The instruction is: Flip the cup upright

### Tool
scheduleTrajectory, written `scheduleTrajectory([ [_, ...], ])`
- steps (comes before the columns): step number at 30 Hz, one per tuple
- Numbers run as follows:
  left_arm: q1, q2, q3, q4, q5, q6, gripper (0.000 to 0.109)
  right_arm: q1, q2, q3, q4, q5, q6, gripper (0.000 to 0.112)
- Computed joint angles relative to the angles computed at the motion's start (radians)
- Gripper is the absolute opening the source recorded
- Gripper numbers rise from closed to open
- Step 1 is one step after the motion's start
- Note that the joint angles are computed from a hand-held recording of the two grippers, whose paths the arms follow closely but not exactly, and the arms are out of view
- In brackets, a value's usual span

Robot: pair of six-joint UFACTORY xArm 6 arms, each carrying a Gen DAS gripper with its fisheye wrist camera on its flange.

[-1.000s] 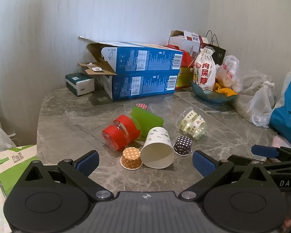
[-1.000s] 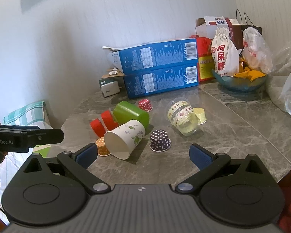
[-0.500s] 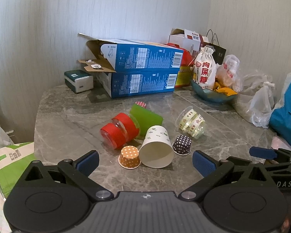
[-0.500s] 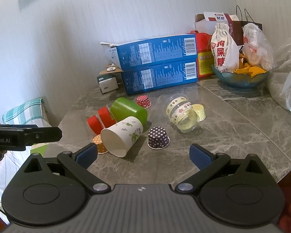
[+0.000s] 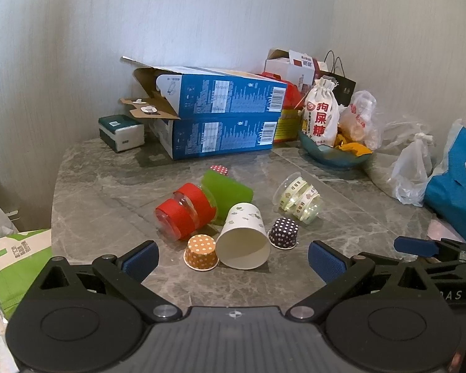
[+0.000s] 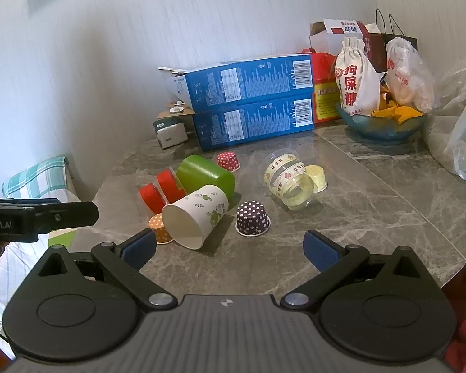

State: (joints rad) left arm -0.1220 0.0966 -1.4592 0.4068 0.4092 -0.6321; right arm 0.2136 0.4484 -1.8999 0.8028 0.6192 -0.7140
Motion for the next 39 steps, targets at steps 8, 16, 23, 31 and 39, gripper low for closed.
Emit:
scheduleTrajectory([
  [8, 0.002, -0.01, 0.007, 0.002, -0.004, -0.004, 0.103, -0.002, -0.008, 0.007, 0.004, -0.002, 0.0, 0.102],
  [16, 0.002, -0.013, 0.005, 0.017, 0.001, -0.016, 0.103, -0.001, -0.013, 0.013, 0.005, -0.006, -0.004, 0.102],
  [23, 0.002, -0.015, 0.006, 0.013, 0.003, -0.011, 0.103, -0.002, -0.011, 0.009, -0.011, -0.002, 0.012, 0.102],
  [31, -0.001, -0.015, 0.007, 0.017, 0.001, -0.012, 0.103, -0.002, -0.015, 0.017, -0.015, -0.003, 0.017, 0.102],
  [39, -0.002, -0.012, 0.002, 0.007, 0.007, -0.006, 0.103, -0.004, -0.011, 0.013, -0.016, 0.001, 0.014, 0.102],
])
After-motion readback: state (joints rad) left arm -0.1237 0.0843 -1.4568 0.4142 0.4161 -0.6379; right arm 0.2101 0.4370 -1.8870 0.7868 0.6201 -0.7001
